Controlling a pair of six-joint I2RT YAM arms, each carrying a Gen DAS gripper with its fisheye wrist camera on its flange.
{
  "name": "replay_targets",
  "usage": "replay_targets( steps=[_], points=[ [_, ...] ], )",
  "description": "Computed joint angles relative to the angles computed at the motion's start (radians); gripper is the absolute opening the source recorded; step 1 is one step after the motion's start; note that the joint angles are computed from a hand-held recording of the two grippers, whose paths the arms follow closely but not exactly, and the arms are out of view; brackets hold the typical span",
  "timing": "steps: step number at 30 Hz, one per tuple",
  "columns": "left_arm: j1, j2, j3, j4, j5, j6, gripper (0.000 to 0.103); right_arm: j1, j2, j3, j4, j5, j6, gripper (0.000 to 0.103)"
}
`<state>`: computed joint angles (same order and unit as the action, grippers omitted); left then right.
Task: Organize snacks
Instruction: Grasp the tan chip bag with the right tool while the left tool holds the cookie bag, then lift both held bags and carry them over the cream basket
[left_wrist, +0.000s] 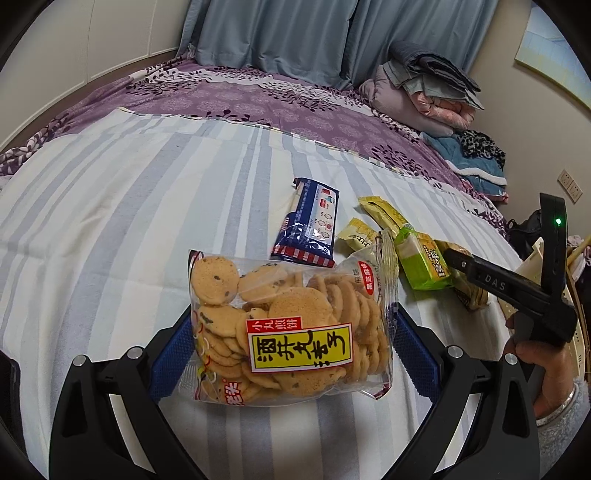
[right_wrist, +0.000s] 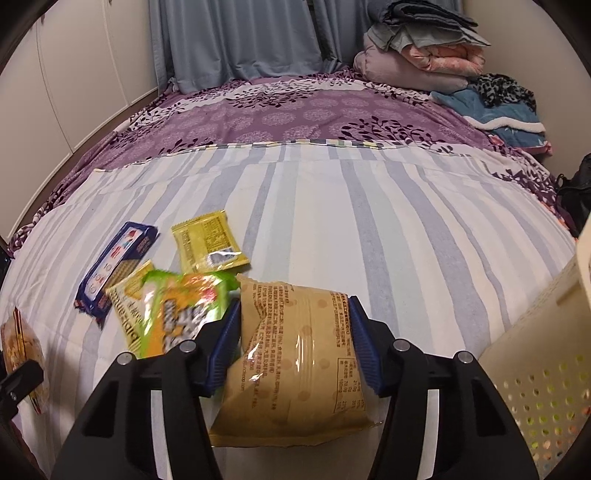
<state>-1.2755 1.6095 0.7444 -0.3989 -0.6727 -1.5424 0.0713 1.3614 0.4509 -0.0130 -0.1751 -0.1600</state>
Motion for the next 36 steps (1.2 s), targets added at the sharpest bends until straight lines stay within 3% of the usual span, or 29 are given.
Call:
replay_targets(
  steps=[10, 15, 22, 28, 36],
  points=[
    [-0.09, -0.046, 0.018, -0.129, -0.061, -0.114, 0.098, -0.043, -0.351, -0.092, -0.21, -0.086, -0.031, 0.056],
    [-0.135, -0.067, 0.049, -0.216, -0.095, -0.159, 0.098, -0.112, -0.553, -0.095, -0.384, -0.17, -0.068, 0.056],
    [-0.19, -0.063, 0.121, -0.325, -0.137, -0.192, 0.098, -0.281, -0.723, -0.046, -0.589, -0.321, -0.149, 0.056],
    [-0.24, -0.052, 0.186, -0.405, -0.181, -0.236, 0.098, -0.498, -0.767, 0.027, -0.747, -0.466, -0.3, 0.056],
    [-0.282, -0.045, 0.234, -0.434, -0.225, -0.233, 0.098, -0.893, -0.681, 0.156, -0.921, -0.657, -0.581, 0.056]
  ],
)
